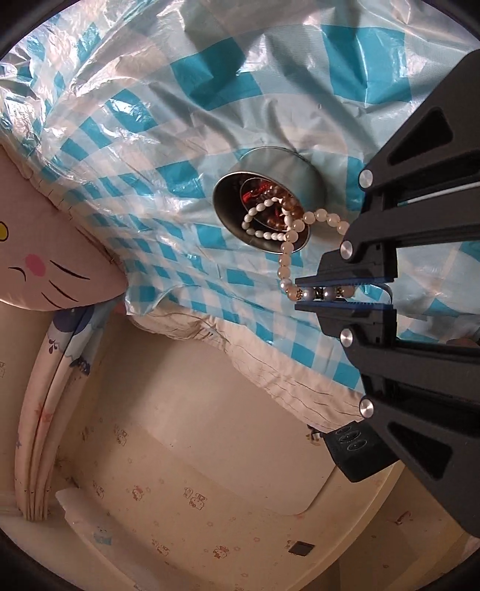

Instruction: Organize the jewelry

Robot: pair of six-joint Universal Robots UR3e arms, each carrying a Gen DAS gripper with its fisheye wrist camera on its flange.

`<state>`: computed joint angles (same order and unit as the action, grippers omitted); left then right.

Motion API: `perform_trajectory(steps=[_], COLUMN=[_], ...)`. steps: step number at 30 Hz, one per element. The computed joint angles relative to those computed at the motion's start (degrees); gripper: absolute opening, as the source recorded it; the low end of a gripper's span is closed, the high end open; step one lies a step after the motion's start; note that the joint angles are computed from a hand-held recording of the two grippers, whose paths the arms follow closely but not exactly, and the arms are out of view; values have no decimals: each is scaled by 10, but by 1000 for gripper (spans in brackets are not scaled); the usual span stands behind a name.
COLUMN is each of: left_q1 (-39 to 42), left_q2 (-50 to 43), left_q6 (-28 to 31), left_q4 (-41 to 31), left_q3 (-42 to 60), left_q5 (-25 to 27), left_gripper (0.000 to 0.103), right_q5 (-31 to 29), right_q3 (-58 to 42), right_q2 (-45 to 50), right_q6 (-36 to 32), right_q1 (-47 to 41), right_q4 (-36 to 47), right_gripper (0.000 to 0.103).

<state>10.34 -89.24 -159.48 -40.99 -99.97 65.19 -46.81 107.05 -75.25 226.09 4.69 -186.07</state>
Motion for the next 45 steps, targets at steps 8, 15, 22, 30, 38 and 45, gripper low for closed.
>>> perform_trajectory(steps=[8,15,22,30,38,45], left_q1=[-78,-68,-10,140,268,399], left_q2=[-194,-218,-44,252,426,570], left_q6=[-56,-56,9,117,189,339], left_q4=[-30,-64,-5,-109,-332,-584], left_q3=[221,242,41,-149,-158,-124], left_q5=[27,33,55,-23,-98,-183], left_gripper=[6,25,71,94,95,95], right_q5=[-11,-79,-148,-429,-771,-869], right_q3=[-105,-298,-254,-39,-7,-87], right_q2=[30,139,104,-129,-230,-172], right_q6=[-33,-144,-146,-109,-13,29], right_q1=[-17,34,59,165,398,510], right_q4=[61,281,302,261,315,363], right_gripper=[8,13,55,81,96,96])
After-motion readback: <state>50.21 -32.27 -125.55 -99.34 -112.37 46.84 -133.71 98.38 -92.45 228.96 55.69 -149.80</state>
